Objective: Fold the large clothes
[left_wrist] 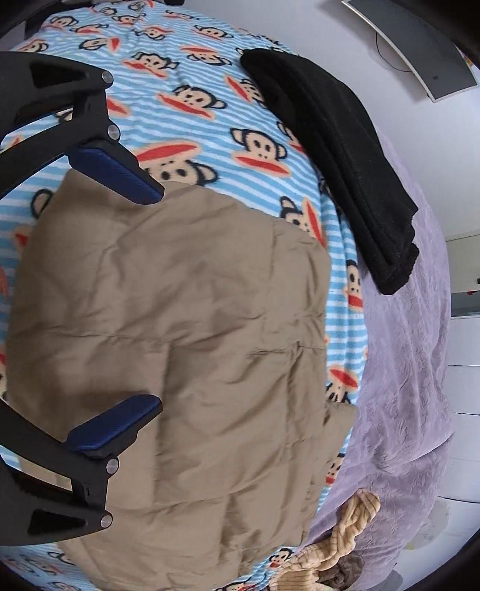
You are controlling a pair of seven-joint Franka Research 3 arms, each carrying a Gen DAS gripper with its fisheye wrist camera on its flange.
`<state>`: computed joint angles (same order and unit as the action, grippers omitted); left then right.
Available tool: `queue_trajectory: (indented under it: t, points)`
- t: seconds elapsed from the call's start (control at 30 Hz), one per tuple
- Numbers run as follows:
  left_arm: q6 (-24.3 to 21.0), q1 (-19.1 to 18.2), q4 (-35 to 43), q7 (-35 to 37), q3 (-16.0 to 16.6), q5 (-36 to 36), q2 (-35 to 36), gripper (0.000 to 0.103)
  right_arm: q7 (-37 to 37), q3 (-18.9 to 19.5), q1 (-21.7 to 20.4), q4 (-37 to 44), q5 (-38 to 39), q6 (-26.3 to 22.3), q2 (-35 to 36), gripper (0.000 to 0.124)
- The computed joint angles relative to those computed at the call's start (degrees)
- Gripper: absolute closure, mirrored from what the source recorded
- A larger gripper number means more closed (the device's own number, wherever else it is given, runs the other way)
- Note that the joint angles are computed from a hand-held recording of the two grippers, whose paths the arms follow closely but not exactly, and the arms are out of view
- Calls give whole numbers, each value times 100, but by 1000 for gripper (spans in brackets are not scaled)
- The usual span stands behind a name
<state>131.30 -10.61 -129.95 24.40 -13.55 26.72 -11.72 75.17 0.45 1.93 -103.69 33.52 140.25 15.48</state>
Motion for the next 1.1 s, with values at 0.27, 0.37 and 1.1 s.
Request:
queue_trajectory:
  t: [0.27, 0.37, 1.1]
  points:
    - [-102, -304, -652, -260, -81, -783, -582, 0, -433, -169, -130, -1381, 627, -481, -1122, 47]
    - [-138, -379, -778, -317, -105, -976, -685, 0, -474, -286, -153, -1777, 833, -571, -1455, 45]
    - [310, -471, -1262, -366, -43, -1430, -1023, 0, -238, -484, -175, -2450, 1599, -877, -1679, 21]
